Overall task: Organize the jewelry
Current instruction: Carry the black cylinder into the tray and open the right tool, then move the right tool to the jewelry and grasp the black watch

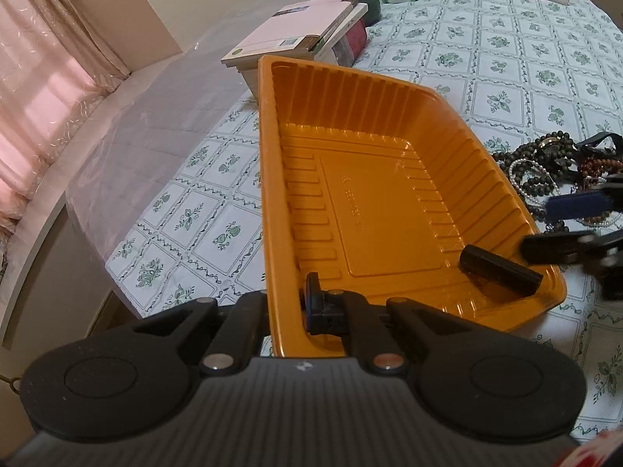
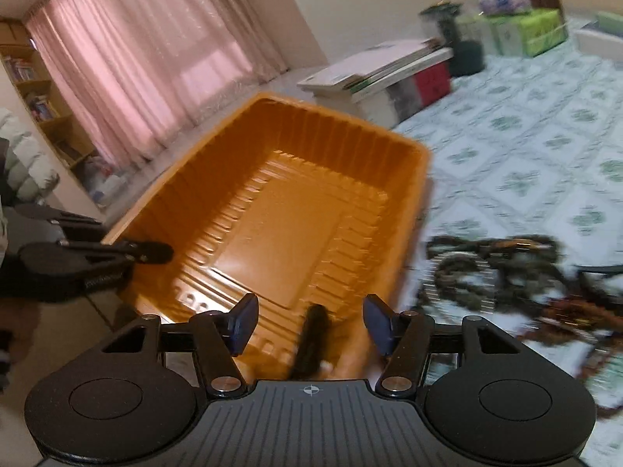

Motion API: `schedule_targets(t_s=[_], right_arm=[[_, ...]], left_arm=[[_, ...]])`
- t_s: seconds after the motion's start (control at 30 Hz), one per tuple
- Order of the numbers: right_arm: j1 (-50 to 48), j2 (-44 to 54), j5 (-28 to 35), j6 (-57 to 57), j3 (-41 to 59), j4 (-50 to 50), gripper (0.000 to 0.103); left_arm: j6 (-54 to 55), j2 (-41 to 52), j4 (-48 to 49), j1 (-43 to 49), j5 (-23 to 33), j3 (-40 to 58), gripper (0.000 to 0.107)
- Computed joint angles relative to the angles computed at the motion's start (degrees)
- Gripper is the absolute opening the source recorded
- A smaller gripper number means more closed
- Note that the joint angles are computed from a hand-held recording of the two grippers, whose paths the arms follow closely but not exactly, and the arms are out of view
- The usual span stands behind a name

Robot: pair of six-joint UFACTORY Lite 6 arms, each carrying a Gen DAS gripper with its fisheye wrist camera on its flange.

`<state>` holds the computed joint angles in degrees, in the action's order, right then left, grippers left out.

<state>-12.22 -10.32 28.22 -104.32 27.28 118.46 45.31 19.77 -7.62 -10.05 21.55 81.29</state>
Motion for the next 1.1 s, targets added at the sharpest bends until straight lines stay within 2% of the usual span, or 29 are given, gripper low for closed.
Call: schedule_targets(t_s=[0.17,0.23,0.33,0.43,0.53,0.57,0.6,0.9,0.93,1.0,1.1], right_arm=[[-7.76,-12.80,-6.42,2.96,-9.45,-5.53,0.060],[-13.89,-17.79,-8.36,8.35,-12.64,-13.41,0.060],[-24.17,-21.93,-8.03,12.87,-15.23,-22.84,0.060],[-32.24,-19.81,-6.35,10.93,-14.63,-25.54,0.060],[-37.10,-16.30,-3.70,3.86,-13.30,-21.83,0.057],[-37.48,-15.02,-3.24,1.22,-12.52,-20.13,0.051],[-36.91,-13.61,-3.78,-1.70,-11.50,-18.15,0.046],[-29.21,3.55,-9.55,-32.64,-1.64,5.51,0.031],[-28.50,4.65,-9.79,-34.97,-1.04,7.43,0.029],[-27.62,5.95,-9.69,-38.63,-0.40,10.46,0.019],[-27.03,5.69,-9.25,-42.01,-0.97,13.58,0.013]], left_arm=[[1.24,-0.17,-1.26,0.26,-0.08,-0.22,0.003],[1.21,-0.30,-1.30,0.17,-0.25,-0.40,0.003],[1.30,-0.44,-1.38,0.14,-0.50,-0.70,0.003],[1.43,-0.31,-1.67,0.18,-0.55,-0.65,0.002],[1.61,-0.50,-1.78,0.14,-0.62,-0.89,0.002],[1.64,-0.42,-1.70,0.16,-0.62,-0.81,0.003],[1.65,-0.37,-1.69,0.13,-0.61,-0.77,0.003],[2.07,0.17,-2.34,0.24,-0.31,-0.06,0.002],[1.90,0.20,-2.27,0.21,-0.33,-0.02,0.002],[1.53,0.08,-2.12,0.12,-0.41,-0.13,0.002],[1.39,-0.06,-2.05,0.06,-0.46,-0.26,0.002]])
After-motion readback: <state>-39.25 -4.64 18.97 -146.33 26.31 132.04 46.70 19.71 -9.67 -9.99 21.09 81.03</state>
